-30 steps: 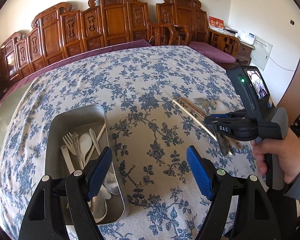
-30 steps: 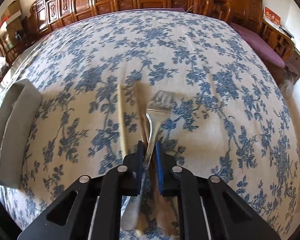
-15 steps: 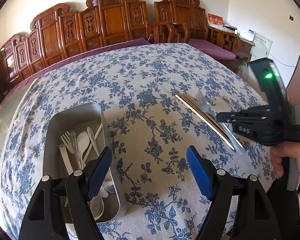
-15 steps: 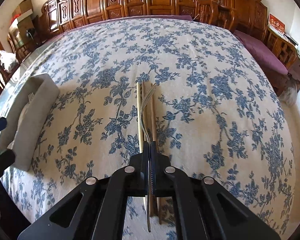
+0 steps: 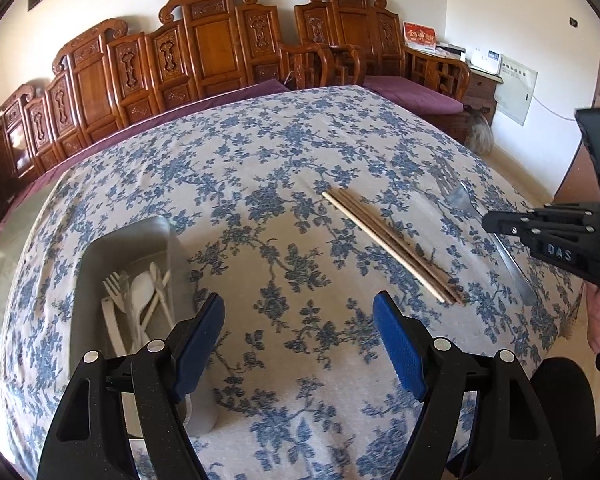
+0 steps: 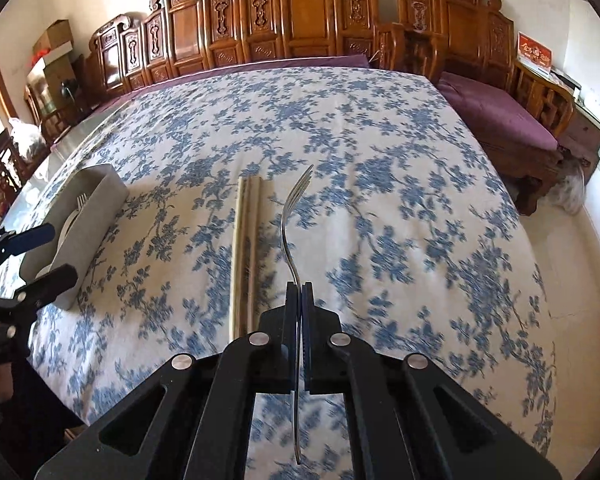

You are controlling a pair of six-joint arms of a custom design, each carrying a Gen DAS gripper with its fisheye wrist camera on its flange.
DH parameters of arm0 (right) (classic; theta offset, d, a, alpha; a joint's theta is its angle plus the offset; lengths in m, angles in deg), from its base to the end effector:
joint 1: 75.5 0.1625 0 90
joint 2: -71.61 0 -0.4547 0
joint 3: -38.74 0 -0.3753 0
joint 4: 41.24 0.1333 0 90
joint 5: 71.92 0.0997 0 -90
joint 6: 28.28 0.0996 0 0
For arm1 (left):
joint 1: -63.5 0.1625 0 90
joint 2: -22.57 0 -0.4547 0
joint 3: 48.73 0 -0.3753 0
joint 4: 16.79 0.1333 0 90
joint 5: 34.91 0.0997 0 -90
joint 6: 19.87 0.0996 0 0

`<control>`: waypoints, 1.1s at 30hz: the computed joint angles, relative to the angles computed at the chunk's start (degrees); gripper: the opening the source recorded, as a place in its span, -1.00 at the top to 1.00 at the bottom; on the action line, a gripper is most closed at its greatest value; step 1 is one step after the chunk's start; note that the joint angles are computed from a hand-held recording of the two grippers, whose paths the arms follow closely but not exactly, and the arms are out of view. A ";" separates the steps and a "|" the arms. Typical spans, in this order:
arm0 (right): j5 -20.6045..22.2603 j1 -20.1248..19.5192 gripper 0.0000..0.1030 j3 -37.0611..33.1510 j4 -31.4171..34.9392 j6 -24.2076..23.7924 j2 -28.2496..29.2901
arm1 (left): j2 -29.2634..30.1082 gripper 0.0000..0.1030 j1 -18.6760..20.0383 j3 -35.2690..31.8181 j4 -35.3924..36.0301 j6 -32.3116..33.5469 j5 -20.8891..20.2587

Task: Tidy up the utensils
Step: 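Grasp a wooden chopstick with the left tool while the right tool holds the metal fork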

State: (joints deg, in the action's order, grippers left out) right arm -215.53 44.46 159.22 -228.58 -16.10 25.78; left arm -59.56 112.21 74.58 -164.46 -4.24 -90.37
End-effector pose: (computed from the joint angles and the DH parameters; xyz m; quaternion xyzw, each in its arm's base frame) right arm 0.3112 -0.4335 0.1107 0.0476 -0.8783 0.3228 0.3495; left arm -0.1633 -0.4736 0.3154 0.4129 0.8511 -0.1988 0.2561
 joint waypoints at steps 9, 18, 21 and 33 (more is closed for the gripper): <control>1.55 -2.40 0.94 6.22 -6.19 -1.14 -1.90 | 6.66 -0.42 -1.78 -0.77 0.64 -4.84 1.67; 3.89 -4.35 0.94 8.24 -9.75 -0.62 -3.79 | 14.30 -0.42 -2.36 -4.11 1.15 -8.58 1.98; 4.20 -4.68 0.94 8.61 -10.19 -0.60 -4.25 | 17.12 -0.42 -2.70 -4.17 -0.76 -8.45 4.23; 5.84 -4.71 0.94 8.75 -11.96 -1.28 -4.99 | 19.61 -0.26 -0.60 -6.39 1.11 -12.83 6.40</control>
